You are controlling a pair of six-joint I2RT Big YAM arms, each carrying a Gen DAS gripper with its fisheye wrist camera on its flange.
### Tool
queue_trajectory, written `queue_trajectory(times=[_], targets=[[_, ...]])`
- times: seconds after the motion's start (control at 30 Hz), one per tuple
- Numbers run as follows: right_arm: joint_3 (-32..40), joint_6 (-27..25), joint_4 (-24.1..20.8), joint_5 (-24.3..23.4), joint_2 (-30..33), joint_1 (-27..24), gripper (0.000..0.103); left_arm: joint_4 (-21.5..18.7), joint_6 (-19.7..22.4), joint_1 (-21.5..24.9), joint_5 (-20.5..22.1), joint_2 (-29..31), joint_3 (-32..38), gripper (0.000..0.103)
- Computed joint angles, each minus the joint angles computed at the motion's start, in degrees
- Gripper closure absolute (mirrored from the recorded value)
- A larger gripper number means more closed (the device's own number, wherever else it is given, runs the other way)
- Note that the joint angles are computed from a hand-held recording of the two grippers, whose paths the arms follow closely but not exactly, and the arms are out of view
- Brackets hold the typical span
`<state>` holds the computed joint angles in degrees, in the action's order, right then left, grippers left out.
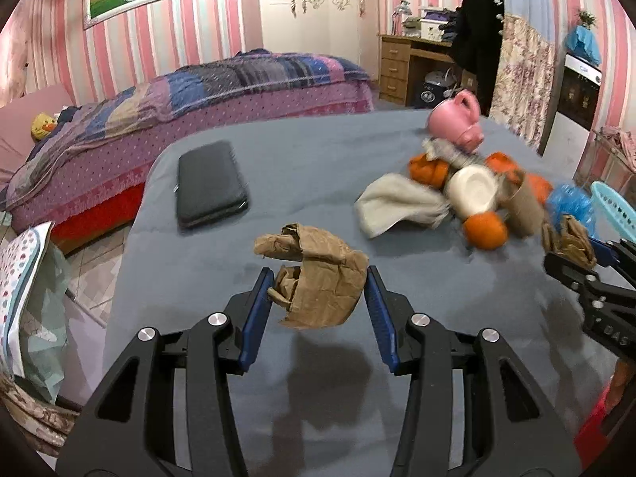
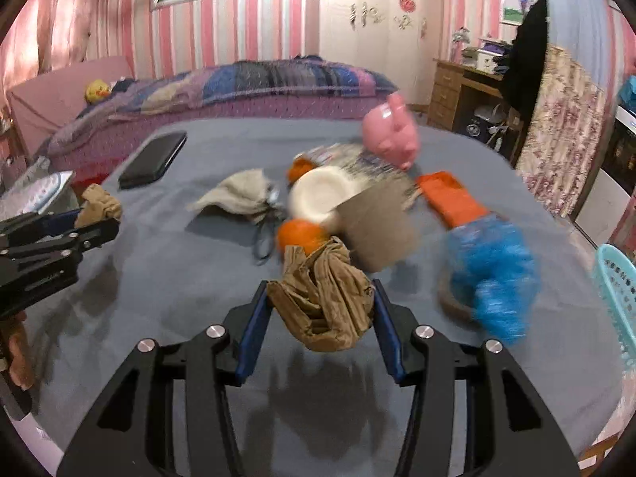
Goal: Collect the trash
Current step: 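Grasp the second brown paper ball with the right tool while left holds paper, then carry both paper balls over the blue basket and open both tools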
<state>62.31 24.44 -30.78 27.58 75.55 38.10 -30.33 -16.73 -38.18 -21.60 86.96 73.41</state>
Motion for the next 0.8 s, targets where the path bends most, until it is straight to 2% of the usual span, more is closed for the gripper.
queue_trajectory(times=[0.17,0.27,0.4,0.47,0.6,0.8], targets=[[-4.4,-0.3,-1.5,0.4,-8.4,-5.2,0.053,0.4,0.6,-4.0,-0.6,3.8,6.6,0.057],[-6.9,-1.3,-3.8,2.7,-14.0,-10.1,0.053,-0.1,1.0,-6.8,0.4,7.7,12.7,0.057],[-9.3,-5.3,-5.5,1.9,-19.2,-18.4,0.053,-0.3,1.4,-9.9,1.9,12.1,19.5,0.057],[-10.6,-6.1,-6.0,0.2,-21.5,-23.3,0.053,-0.3,2.2,-11.6,2.6,14.7,23.6,0.057],[-13.1,-6.3,-5.3,-6.9,-24.9,-36.1,0.053,-2.2,3.7,-14.4,3.1,20.7,32.5,0.057],[-14.9,-8.6,-2.9,-12.6,-25.0,-46.7,0.053,-6.1,3.8,-17.8,5.8,29.6,46.3,0.057]])
